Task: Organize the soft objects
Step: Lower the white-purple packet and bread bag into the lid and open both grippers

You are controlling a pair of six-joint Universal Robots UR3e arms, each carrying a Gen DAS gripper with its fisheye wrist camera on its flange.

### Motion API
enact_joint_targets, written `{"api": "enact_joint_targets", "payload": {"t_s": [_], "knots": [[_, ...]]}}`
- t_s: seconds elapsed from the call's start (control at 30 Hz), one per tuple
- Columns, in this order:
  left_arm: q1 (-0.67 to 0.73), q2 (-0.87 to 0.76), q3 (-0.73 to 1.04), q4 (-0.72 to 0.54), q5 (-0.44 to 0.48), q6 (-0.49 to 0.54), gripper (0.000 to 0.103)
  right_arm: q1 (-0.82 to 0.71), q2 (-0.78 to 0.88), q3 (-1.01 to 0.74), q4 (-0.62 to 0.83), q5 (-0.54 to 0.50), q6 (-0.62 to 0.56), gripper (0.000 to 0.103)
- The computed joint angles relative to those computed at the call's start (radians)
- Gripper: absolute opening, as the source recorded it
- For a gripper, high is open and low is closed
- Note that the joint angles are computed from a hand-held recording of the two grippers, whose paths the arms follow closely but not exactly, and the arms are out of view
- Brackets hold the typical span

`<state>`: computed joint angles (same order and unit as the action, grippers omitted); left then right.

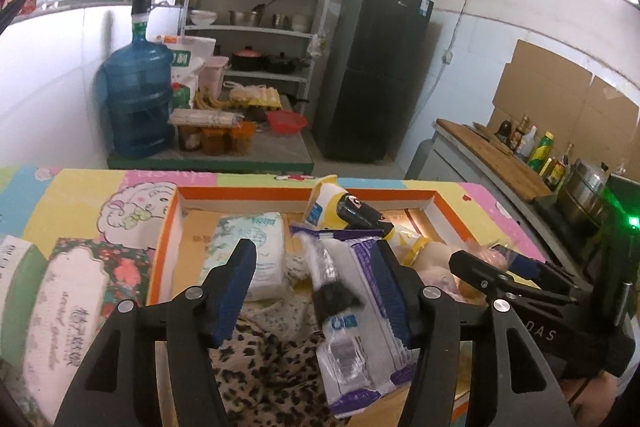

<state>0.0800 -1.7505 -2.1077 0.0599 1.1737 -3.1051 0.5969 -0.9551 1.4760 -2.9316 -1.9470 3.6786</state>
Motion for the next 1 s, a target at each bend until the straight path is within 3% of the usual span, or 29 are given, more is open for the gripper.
{"api": "enact_joint_targets", "payload": {"t_s": [0.63,1.0], "knots": [[0.137,0.259,-0.172,-0.030,-0.085,0.065,0.061,0.111,-0.057,-0.024,0.030,-0.148,0.033,0.075],[0.343,0.522,-0.291,-0.176,-0.239,0.150,0.061,0.194,-0.056,-0.102,0.086,-0.247,0.055,0.075]]}}
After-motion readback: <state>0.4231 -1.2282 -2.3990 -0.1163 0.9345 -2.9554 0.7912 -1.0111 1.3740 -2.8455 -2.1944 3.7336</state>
